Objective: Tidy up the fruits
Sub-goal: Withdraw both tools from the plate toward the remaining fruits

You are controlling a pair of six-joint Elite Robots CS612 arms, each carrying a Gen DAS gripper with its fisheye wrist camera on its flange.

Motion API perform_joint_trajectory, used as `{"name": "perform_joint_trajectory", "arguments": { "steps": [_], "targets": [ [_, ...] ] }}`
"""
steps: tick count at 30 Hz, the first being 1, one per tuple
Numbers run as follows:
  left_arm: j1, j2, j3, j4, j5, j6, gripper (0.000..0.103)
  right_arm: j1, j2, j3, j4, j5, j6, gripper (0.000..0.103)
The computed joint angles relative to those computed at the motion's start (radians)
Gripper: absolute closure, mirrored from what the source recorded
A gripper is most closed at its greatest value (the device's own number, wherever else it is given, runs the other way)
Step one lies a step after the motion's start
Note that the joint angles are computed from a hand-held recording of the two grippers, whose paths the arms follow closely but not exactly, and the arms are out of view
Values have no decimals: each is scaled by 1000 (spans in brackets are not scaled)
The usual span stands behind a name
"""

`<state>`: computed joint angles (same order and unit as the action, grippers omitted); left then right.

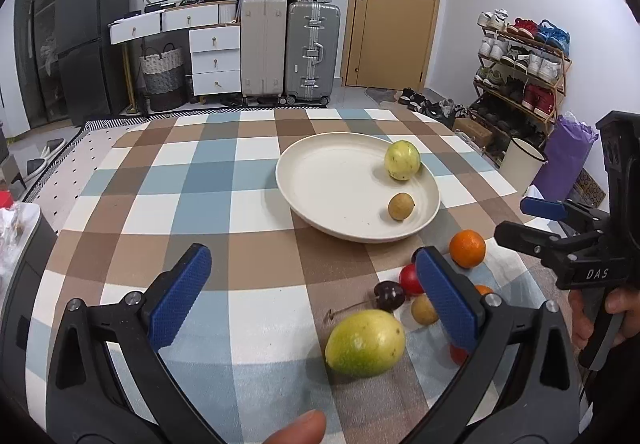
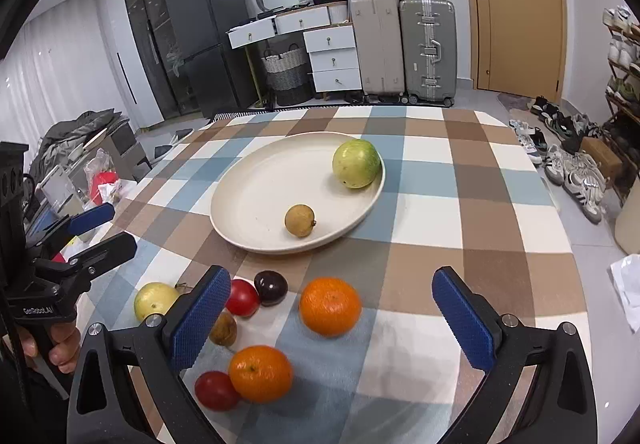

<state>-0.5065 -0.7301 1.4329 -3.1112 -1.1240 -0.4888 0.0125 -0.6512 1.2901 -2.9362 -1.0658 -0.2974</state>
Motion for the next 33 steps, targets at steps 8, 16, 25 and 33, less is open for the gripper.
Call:
{"name": "perform_joint_trajectory", "arguments": {
  "steps": [8,16,25,33],
  "targets": [
    [-18,-38,65,-21,24,-21,1,-5,-33,60,11,-38,-19,0],
    [-23,-48,85,-3,18,-15,1,-4,-46,89,44,-42,-51,0],
    [-10,-40,84,8,-40,-28,1,13,-34,77,101,-62,-89,0],
    [-7,-15,55,52,-76,-35,1,14,-13,53,141,-52,-67,0]
  ]
}}
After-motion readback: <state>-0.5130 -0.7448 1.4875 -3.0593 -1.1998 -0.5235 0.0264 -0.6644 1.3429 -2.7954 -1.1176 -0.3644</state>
